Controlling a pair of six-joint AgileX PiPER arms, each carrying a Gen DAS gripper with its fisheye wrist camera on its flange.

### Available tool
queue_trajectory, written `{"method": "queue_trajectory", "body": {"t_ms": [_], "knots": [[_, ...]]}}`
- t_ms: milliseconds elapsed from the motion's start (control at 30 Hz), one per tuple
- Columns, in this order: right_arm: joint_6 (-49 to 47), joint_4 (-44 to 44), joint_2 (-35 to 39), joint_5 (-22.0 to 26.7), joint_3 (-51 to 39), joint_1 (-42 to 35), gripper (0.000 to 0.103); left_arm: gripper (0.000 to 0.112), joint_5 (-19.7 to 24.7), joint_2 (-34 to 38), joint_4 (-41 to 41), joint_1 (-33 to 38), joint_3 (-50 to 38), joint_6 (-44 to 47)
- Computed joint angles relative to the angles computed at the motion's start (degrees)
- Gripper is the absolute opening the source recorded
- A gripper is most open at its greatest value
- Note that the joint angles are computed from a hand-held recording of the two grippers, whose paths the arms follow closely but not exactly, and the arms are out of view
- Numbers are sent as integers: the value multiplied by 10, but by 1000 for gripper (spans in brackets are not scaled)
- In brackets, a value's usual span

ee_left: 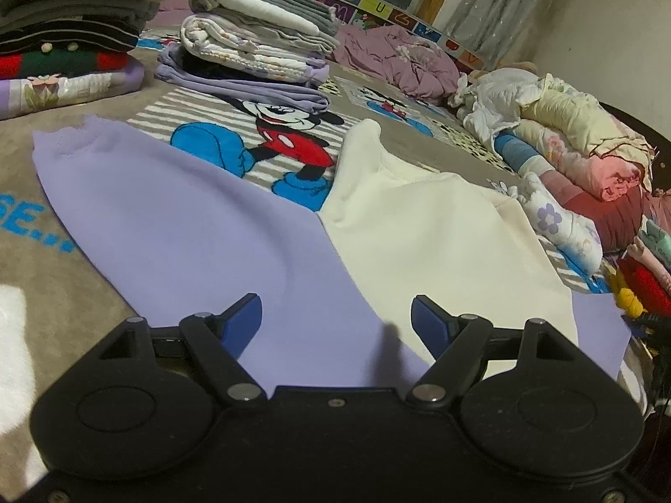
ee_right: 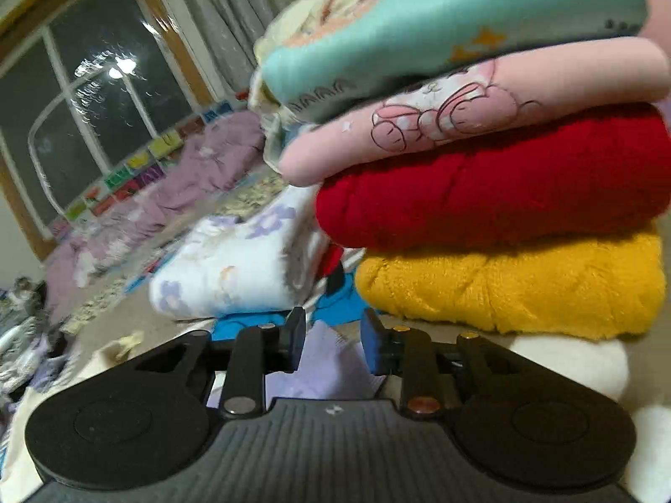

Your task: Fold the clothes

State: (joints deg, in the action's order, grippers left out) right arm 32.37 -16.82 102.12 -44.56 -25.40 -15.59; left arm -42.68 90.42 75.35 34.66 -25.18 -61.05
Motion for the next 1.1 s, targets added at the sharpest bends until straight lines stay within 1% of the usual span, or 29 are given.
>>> {"method": "queue_trajectory", "body": {"t_ms": [33,67,100,167,200,233,267,333,367,400,433,467,533,567,600,633,667,700,733,767,800,833,967,1067,1100], "knots": [[-30,30,-1,34,-3,10,35,78,1,-2,1,-1,0,-2],[-57,60,6,46,-2,18,33,78,-1,-3,4,0,0,-6],[-61,97,-7,35,17,18,35,78,-2,-5,5,-1,0,-10],[-38,117,-20,-39,67,8,35,78,-6,-8,3,-4,-1,-15],[-45,123,-22,-62,82,11,35,78,-5,-10,1,-8,-2,-17],[-66,129,-29,-69,92,17,35,78,-4,-11,-2,-11,-1,-17],[-63,112,-33,-74,90,14,35,78,-2,-12,-5,-15,-1,-17],[-38,39,-42,-80,81,-9,35,78,5,-16,-11,-26,-2,-20],[-48,28,-51,-56,72,2,34,78,8,-18,-14,-31,-2,-22],[-72,40,-56,-10,57,22,34,78,9,-23,-16,-34,-1,-24],[-100,61,-51,23,44,44,35,78,6,-29,-17,-35,0,-27],[-106,72,-60,32,44,56,36,78,3,-35,-17,-35,0,-30],[-111,76,-73,-4,59,73,36,78,-5,-41,-16,-37,1,-33],[-110,60,-79,-16,60,74,36,78,-7,-44,-14,-39,-1,-36],[-105,39,-79,-11,49,74,35,78,-6,-47,-14,-43,-3,-36],[-105,37,-70,13,28,76,35,78,-4,-49,-14,-48,-5,-37],[-100,33,-64,52,3,79,38,78,-2,-50,-15,-52,-7,-38],[-73,11,-45,94,-24,71,42,78,1,-51,-15,-55,-10,-40],[-30,-29,-22,114,-47,57,41,78,6,-53,-19,-59,-12,-40],[-1,-51,-22,111,-49,44,40,78,7,-54,-22,-59,-13,-40],[23,-59,-39,115,-44,39,40,78,8,-55,-23,-59,-14,-41],[24,-50,-59,105,-31,37,40,78,10,-55,-26,-60,-17,-41],[35,-13,-98,3,24,46,42,78,19,-48,-38,-64,-31,-36],[64,-35,-98,1,1,74,43,78,30,-23,-32,-71,-64,-53],[69,-44,-101,17,-15,91,43,78,36,-15,-30,-75,-77,-62]]}}
